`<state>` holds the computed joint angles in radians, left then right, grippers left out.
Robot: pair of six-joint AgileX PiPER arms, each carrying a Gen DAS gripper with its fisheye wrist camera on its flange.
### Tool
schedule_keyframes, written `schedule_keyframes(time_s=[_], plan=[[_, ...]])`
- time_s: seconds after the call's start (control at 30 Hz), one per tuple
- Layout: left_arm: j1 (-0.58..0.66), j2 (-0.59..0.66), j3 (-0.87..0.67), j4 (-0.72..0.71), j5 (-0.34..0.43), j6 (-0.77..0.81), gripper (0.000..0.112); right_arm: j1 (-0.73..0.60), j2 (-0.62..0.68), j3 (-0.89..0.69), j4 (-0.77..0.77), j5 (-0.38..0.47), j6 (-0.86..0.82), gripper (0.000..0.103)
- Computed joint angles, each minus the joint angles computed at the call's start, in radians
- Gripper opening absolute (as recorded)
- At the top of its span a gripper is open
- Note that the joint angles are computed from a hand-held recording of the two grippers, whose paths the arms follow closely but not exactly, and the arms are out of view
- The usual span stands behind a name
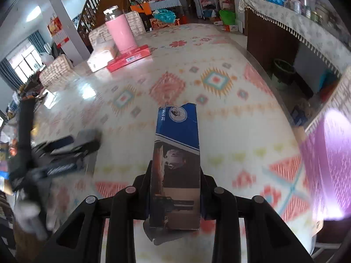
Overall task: Collect trash
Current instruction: 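Grasp the blue box with the right tool while the left tool reaches toward the dark card box, then close the left tool on the dark JOJO card box and lift it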
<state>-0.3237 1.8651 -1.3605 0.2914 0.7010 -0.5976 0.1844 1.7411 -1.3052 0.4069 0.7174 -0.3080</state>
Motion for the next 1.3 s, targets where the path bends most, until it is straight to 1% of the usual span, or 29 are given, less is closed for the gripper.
schedule_keyframes(time_s=[0.1, 0.23, 0.27, 0.3, 0.33, 0.37, 0.4, 0.47, 0.67, 0.8, 0.87, 0.97, 1.07, 1.13, 1.3], plan=[[-0.005, -0.024, 0.041, 0.004, -0.016, -0.003, 0.102, -0.028, -0.088, 0.138, 0.088, -0.049, -0.093, 0.034], [-0.016, -0.075, 0.113, 0.032, -0.028, -0.063, 0.102, -0.056, -0.164, 0.268, 0.192, -0.096, -0.209, 0.034], [-0.019, -0.080, 0.121, 0.043, -0.029, -0.086, 0.102, -0.059, -0.168, 0.279, 0.212, -0.100, -0.228, 0.035], [-0.029, -0.091, 0.136, 0.082, -0.028, -0.142, 0.092, -0.064, -0.175, 0.298, 0.245, -0.106, -0.259, 0.035], [-0.037, -0.105, 0.149, 0.111, -0.037, -0.174, 0.064, -0.068, -0.181, 0.315, 0.272, -0.113, -0.283, 0.035], [-0.051, -0.117, 0.152, 0.140, -0.027, -0.198, 0.055, -0.067, -0.179, 0.322, 0.287, -0.123, -0.295, 0.035], [-0.059, -0.122, 0.148, 0.145, -0.007, -0.213, 0.053, -0.066, -0.183, 0.331, 0.298, -0.130, -0.305, 0.035], [-0.060, -0.147, 0.164, 0.106, -0.027, -0.195, 0.053, -0.067, -0.195, 0.351, 0.318, -0.148, -0.327, 0.035], [-0.131, -0.226, 0.226, 0.134, -0.031, -0.275, 0.053, -0.061, -0.264, 0.411, 0.337, -0.198, -0.377, 0.034], [-0.222, -0.269, 0.233, 0.248, 0.012, -0.383, 0.053, -0.059, -0.300, 0.438, 0.350, -0.219, -0.391, 0.034], [-0.298, -0.290, 0.231, 0.356, 0.068, -0.480, 0.053, -0.056, -0.318, 0.453, 0.353, -0.236, -0.391, 0.034], [-0.375, -0.303, 0.227, 0.451, 0.128, -0.566, 0.053, -0.036, -0.362, 0.488, 0.310, -0.292, -0.350, 0.034], [-0.418, -0.299, 0.216, 0.497, 0.169, -0.603, 0.053, -0.039, -0.386, 0.504, 0.300, -0.305, -0.344, 0.034], [-0.459, -0.292, 0.214, 0.537, 0.210, -0.637, 0.053, -0.037, -0.399, 0.515, 0.294, -0.316, -0.338, 0.034], [-0.510, -0.287, 0.221, 0.585, 0.262, -0.680, 0.053, -0.037, -0.429, 0.554, 0.311, -0.340, -0.347, 0.034]])
